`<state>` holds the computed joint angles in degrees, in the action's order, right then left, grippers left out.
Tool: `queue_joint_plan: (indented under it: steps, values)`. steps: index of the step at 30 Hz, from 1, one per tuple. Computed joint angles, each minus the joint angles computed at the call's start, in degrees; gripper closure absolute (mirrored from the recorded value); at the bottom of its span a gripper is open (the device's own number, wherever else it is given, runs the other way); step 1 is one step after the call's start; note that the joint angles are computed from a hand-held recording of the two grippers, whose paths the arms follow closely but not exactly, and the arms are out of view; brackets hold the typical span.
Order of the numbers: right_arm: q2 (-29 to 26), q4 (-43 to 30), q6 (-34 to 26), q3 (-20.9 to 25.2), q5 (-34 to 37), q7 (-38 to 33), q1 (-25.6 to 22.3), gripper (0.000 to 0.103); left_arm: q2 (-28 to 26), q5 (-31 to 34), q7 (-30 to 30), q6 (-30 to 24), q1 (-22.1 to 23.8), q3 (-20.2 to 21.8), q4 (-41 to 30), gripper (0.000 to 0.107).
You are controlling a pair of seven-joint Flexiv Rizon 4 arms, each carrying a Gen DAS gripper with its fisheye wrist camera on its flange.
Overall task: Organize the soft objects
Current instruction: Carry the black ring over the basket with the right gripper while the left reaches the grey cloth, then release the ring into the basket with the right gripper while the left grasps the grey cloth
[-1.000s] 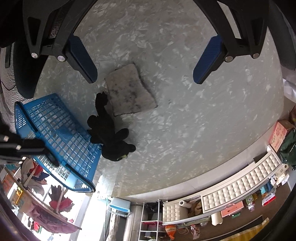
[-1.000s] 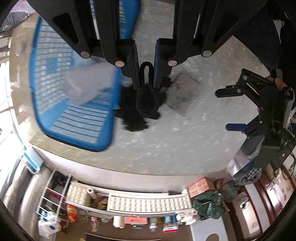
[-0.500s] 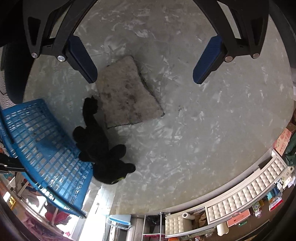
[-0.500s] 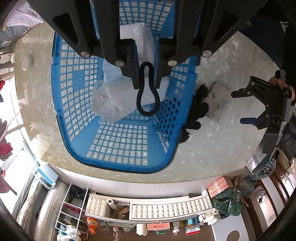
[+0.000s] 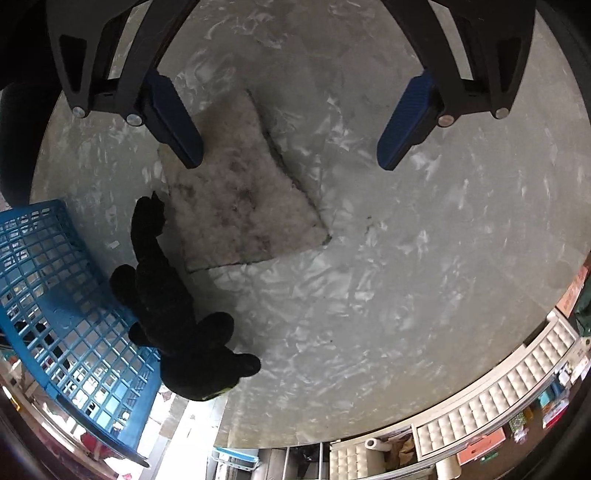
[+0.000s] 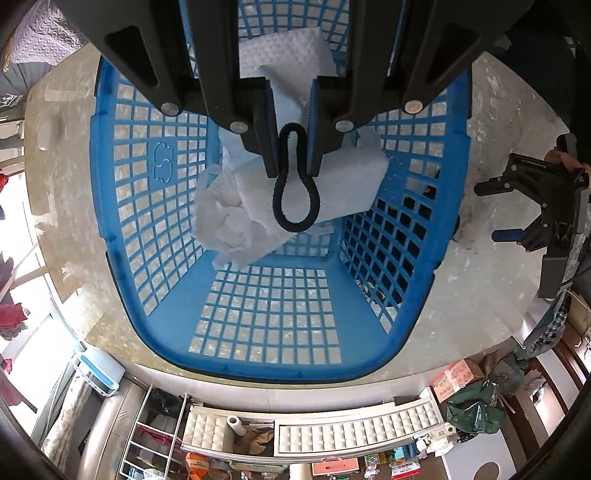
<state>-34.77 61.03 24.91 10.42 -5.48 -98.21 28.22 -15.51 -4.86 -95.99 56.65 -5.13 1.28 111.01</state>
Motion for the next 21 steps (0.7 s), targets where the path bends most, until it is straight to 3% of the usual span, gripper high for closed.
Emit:
queue_joint_plan:
  steps: [5,9,14,18,21]
  values:
    - [-0.16,-0.27,-0.25,0.02,0.36,-0.22,-0.36,0.090,-1.28,1.12,-2.16,-0.36,-0.59,0.51,-2.20,0.039]
    - [0.14,-0.05,-0.17,0.11,0.78,-0.62,-0.81,0.090,-2.16,0.23,-0.73,-0.43,-0.30,-0.41,-3.32,0.065]
    - [0.48,0.25,-0.16,0.07,0.91,-0.69,-0.99,0.090,-3.12,-2.72,1.94,-0.44,-0.10,-1.86,-3.91,0.087]
    - [1.10,1.27,0.31,-0.12,0.56,-0.60,-1.11,0.086,-3.00,-2.02,0.72,-1.07,-1.31,-1.22,-4.44,0.099]
    - [1.37,1.77,0.82,-0.46,-0.18,-0.04,-1.01,0.071,-2.88,-1.96,0.30,-1.43,-1.65,-1.28,-4.95,0.100]
